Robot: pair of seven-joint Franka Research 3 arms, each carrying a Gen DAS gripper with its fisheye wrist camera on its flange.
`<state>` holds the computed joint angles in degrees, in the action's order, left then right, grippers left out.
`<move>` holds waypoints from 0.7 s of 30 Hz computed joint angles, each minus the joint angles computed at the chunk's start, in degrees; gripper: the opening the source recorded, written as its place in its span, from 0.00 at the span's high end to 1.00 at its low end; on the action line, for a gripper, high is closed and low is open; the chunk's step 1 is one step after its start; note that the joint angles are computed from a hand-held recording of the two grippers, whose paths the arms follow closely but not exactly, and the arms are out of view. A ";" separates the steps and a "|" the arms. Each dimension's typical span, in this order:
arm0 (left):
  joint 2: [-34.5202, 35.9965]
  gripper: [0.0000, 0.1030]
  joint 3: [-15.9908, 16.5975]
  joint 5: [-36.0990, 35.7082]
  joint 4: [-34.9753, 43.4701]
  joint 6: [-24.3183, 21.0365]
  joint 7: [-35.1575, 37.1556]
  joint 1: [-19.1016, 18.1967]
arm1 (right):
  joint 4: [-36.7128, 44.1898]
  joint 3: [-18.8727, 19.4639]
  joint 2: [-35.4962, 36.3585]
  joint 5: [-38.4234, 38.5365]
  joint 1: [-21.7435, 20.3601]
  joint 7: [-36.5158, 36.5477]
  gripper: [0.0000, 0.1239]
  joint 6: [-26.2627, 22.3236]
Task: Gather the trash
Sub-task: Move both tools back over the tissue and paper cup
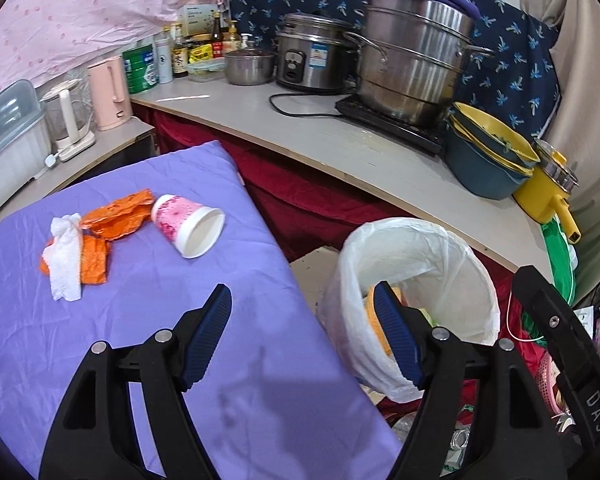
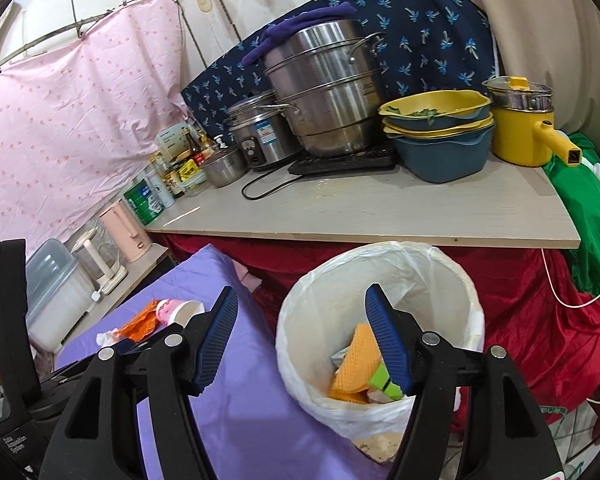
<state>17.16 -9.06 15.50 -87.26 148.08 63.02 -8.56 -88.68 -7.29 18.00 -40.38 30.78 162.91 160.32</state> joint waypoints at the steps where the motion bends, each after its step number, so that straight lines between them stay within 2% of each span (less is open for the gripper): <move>1: -0.54 0.32 0.26 0.09 -0.68 0.26 -0.27 0.21 | 0.54 0.27 0.33 0.28 0.05 -0.50 0.48 -0.21; 9: -4.82 0.32 1.69 -0.25 -6.29 2.34 -2.09 3.30 | 7.82 1.48 5.01 4.60 2.17 -6.86 0.48 -1.95; 21: -9.38 0.32 3.99 -0.61 -13.24 3.49 -4.66 8.61 | 22.77 2.21 15.41 16.40 5.68 -20.30 0.48 -6.13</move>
<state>7.78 -5.07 14.89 -100.50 151.57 58.36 0.05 -65.91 -5.08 33.40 -23.97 36.46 142.61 154.19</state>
